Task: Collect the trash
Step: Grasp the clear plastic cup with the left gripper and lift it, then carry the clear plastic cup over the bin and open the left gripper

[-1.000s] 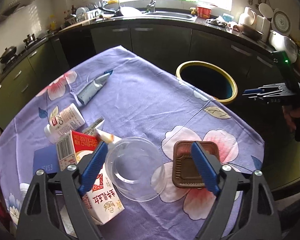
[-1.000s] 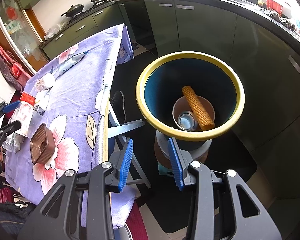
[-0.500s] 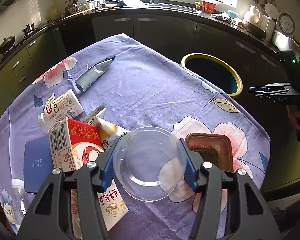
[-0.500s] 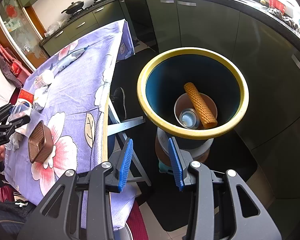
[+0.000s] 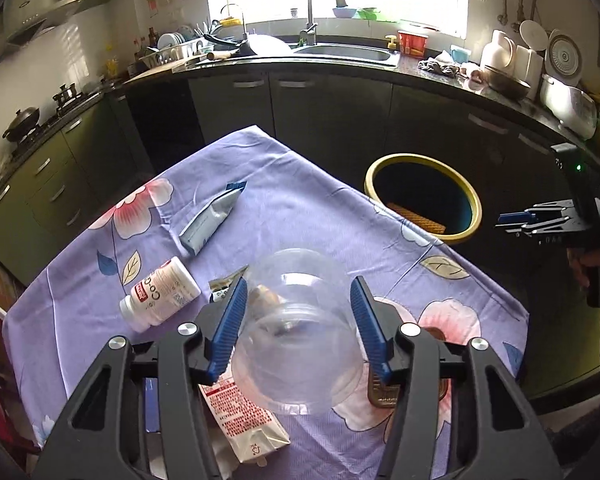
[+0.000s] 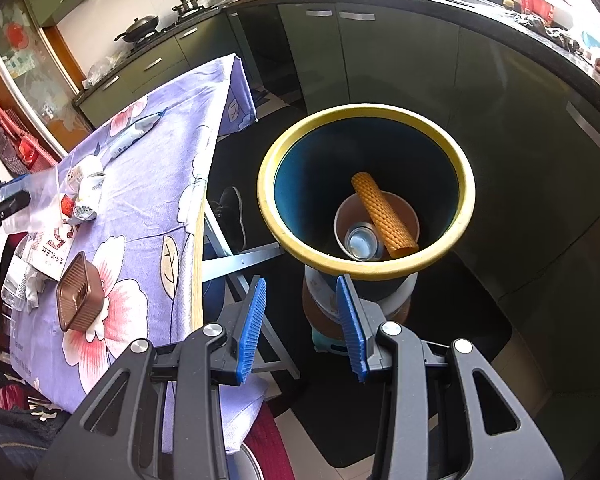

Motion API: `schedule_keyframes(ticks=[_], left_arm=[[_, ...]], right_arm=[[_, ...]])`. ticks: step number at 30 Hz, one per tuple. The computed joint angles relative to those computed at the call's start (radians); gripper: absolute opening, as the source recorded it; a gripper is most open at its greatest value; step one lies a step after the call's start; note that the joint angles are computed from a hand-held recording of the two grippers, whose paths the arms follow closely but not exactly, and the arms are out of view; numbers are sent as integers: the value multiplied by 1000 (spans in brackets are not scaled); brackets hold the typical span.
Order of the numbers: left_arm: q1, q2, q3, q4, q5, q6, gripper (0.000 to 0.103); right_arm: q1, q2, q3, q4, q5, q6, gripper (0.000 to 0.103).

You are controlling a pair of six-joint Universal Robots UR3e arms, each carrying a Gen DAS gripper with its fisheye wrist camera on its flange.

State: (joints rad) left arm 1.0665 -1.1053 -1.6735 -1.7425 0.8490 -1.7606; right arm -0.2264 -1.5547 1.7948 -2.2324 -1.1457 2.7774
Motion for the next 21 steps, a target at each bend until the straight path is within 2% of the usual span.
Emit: schedule_keyframes(ticks=[10, 21], left_arm=[[-23, -22, 33, -10, 3, -13, 51], [-157, -84, 120, 19, -14, -89, 51]], right_arm=[[3, 4, 5, -10, 5, 3, 37], [-4, 5, 6, -10, 10, 1, 37]])
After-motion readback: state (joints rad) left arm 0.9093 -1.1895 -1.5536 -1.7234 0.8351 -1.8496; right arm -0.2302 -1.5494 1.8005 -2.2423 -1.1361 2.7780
